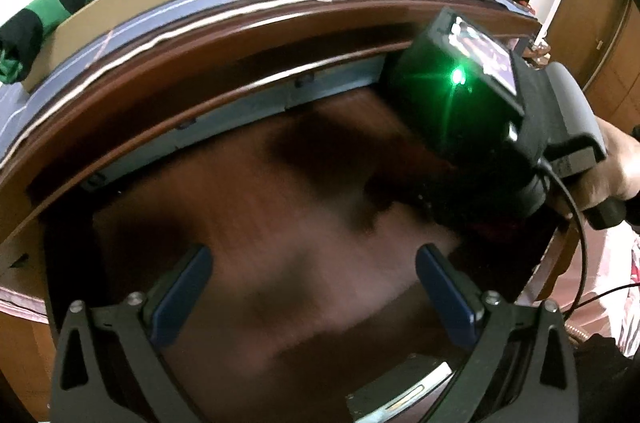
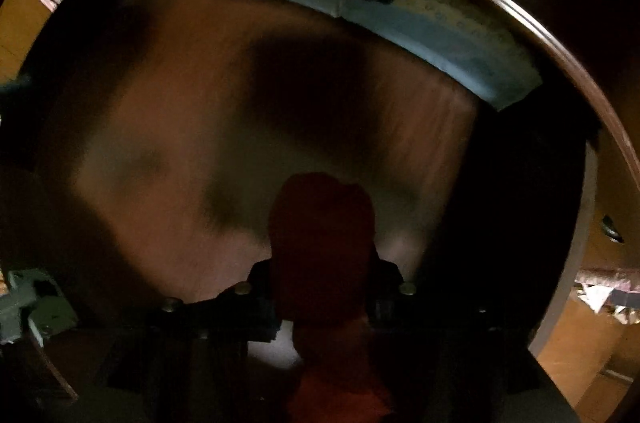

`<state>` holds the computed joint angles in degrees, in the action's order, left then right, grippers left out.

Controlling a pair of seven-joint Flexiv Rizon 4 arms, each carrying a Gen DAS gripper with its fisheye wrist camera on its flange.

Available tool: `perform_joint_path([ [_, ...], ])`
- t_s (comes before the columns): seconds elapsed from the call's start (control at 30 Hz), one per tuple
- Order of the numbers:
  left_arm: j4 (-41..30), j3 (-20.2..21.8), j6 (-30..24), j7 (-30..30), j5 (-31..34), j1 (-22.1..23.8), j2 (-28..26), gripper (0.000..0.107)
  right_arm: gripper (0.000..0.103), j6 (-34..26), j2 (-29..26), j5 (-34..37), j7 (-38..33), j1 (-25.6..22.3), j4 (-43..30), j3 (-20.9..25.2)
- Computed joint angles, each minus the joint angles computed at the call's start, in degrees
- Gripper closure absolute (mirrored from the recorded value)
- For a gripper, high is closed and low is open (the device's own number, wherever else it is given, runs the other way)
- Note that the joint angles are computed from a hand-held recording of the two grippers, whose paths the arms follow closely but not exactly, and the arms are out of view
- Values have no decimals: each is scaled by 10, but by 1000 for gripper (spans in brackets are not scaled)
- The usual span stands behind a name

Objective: Take underwear out of drawer
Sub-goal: 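Grasp the dark red sock with the right tool while the left tool reaches the bright red sock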

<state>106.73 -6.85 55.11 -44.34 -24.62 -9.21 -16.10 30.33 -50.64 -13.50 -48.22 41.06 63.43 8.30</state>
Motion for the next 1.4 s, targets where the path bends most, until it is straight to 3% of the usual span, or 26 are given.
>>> perform_joint_path([
  [0.13,-5,-4,-14,0,-1,-3,0,4,70,142,59,-29,44,7,108,-19],
  [0.23,-24,-10,-52,3,-7,-4,-9,4,70,196,108,-80,97,23,171,-44],
  [0.4,-63,-24,-119,14,-14,-17,-27,4,70,200,160,-165,181,22,238,-45],
  [0.57,-99,-38,-182,15,-28,-34,-52,6,70,185,179,-198,231,25,256,-50],
  [0.9,-237,-35,-328,-102,20,-70,-155,26,70,175,233,-220,267,-5,284,-27],
  [1.03,-274,-30,-361,-130,49,-82,-183,35,70,182,245,-232,286,-11,303,-22],
  [1.2,-294,-37,-381,-102,55,-81,-195,63,70,179,245,-234,298,-17,306,-19],
  [1.4,-264,-12,-348,-49,102,-77,-161,71,70,187,246,-243,300,-17,303,-17],
])
